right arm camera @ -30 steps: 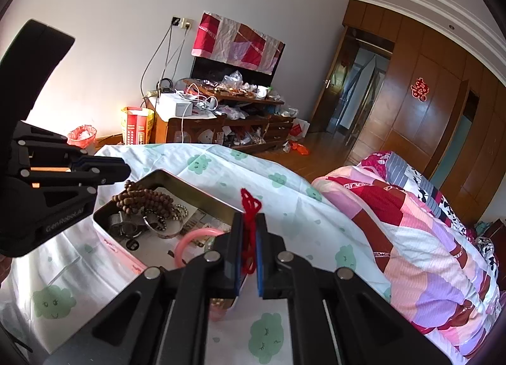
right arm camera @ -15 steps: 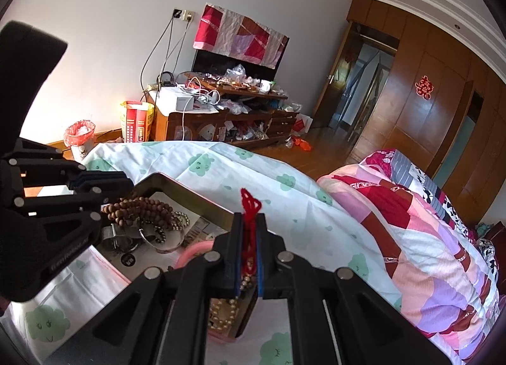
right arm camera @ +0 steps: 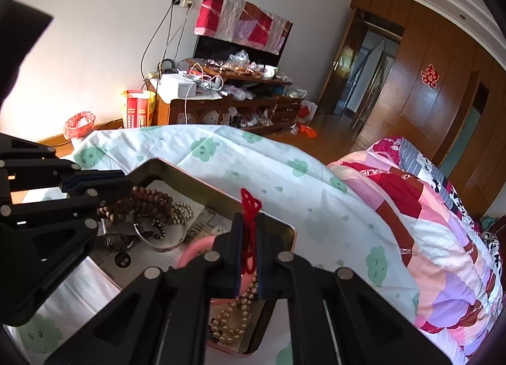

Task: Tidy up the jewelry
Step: 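Open both grippers to drop the ring and red cord into the tin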

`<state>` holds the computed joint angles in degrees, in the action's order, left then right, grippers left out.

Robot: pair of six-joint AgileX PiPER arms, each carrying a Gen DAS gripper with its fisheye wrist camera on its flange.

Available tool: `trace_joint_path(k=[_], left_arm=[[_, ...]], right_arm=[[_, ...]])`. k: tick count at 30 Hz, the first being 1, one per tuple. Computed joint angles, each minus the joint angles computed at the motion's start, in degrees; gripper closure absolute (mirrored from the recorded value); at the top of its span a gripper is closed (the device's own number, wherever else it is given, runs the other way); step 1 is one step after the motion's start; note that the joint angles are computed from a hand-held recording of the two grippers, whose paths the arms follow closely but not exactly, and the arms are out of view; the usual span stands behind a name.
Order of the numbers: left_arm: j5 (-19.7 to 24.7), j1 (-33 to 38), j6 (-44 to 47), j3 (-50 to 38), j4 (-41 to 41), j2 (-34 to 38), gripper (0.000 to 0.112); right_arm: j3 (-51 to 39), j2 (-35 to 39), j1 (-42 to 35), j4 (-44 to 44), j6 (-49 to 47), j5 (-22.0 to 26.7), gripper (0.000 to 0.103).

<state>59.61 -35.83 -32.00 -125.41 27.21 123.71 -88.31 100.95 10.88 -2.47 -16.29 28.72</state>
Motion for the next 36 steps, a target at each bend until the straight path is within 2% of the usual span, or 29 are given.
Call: trace_joint_path(k=[19, 32, 33, 35, 36], left_arm=[[0.2, 1.0, -0.4, 0.5, -1.0, 0.9, 0.11], [0.6, 1.4, -0.2, 0.5, -1.9, 0.8, 0.109], [1.2, 1.3, 0.0, -0.2, -2.0, 1.1, 0.108], [3.1, 0.9, -0.6, -1.4, -1.0, 1.6, 0.103], [3.0, 0.8, -0.9, -1.0, -1.0, 1.2, 0.09]], right_arm=[[-0.4, 1.9, 0.6, -2.1, 2.7, 0.9, 0.095], [-0.7, 2.4, 0.0, 1.0, -0.2, 1.9, 0.095], [-0.6, 2.4, 0.1, 1.3, -0.4, 1.9, 0.093], [-0.7, 2.6, 0.1, 0.9, -0.2, 2.3, 0.081], [-0.2, 2.3, 0.1, 1.0, -0.3, 1.8, 0.063]])
